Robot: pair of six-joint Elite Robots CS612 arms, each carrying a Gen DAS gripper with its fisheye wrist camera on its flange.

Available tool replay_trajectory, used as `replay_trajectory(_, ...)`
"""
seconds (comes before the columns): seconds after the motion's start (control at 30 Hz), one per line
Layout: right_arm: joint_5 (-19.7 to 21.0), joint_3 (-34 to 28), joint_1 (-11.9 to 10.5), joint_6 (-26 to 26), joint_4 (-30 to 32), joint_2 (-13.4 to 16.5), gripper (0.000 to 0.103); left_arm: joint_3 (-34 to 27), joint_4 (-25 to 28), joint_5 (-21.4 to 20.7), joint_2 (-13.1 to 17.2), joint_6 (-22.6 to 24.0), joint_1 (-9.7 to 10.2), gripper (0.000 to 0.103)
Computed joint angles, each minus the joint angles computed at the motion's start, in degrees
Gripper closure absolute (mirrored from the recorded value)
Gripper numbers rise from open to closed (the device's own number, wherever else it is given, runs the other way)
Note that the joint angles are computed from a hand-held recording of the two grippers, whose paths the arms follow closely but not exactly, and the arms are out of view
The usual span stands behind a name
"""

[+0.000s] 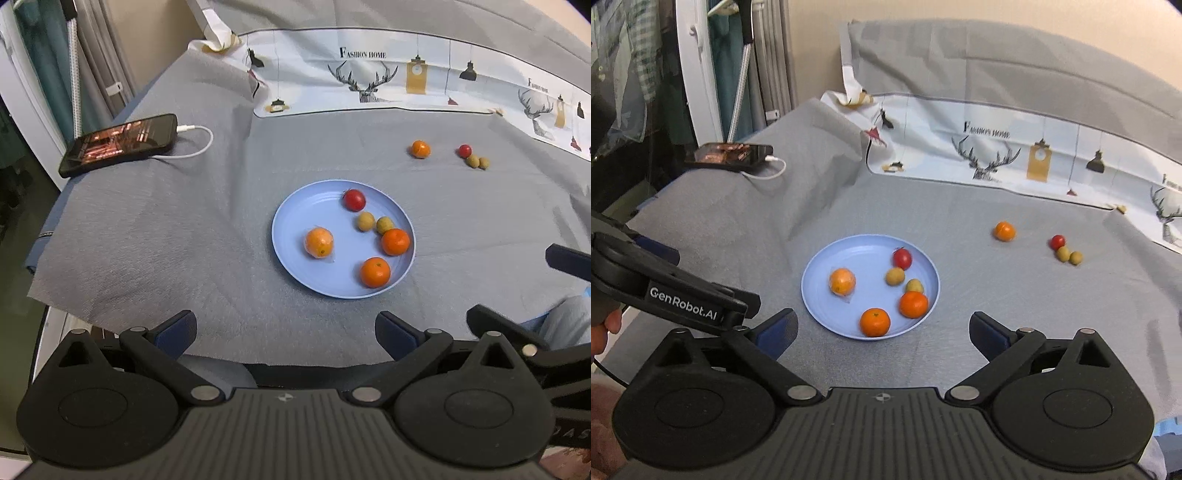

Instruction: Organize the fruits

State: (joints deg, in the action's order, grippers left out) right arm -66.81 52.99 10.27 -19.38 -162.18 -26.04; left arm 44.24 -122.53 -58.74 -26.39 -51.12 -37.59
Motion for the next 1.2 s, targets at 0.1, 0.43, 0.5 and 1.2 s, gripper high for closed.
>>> replay_trajectory(0.1,0.1,2.3,-0.4,0.3,-2.6,-1.1,0.003,0.9,-0.4,0.4,-0.5,-0.6,-0.40,0.000)
replay_trajectory(0.43,1.0,4.8,-0.9,1.3,-6.2,-2.1,0.001,2.0,-0.6,2.6,-1.4,-1.3,-1.24,0.000)
replay_trajectory(0.5,1.2,4.8,-0.9,1.3,-6.3,-2.1,0.001,2.1,-0.4,2.6,-1.5,-1.3,-1.28,0.000)
replay_trajectory(1.2,0.4,4.2,-0.6,1.1,-4.7,-1.9,0.001,2.2,-0.3,2.5,-1.5,-1.2,-1.12,0.000)
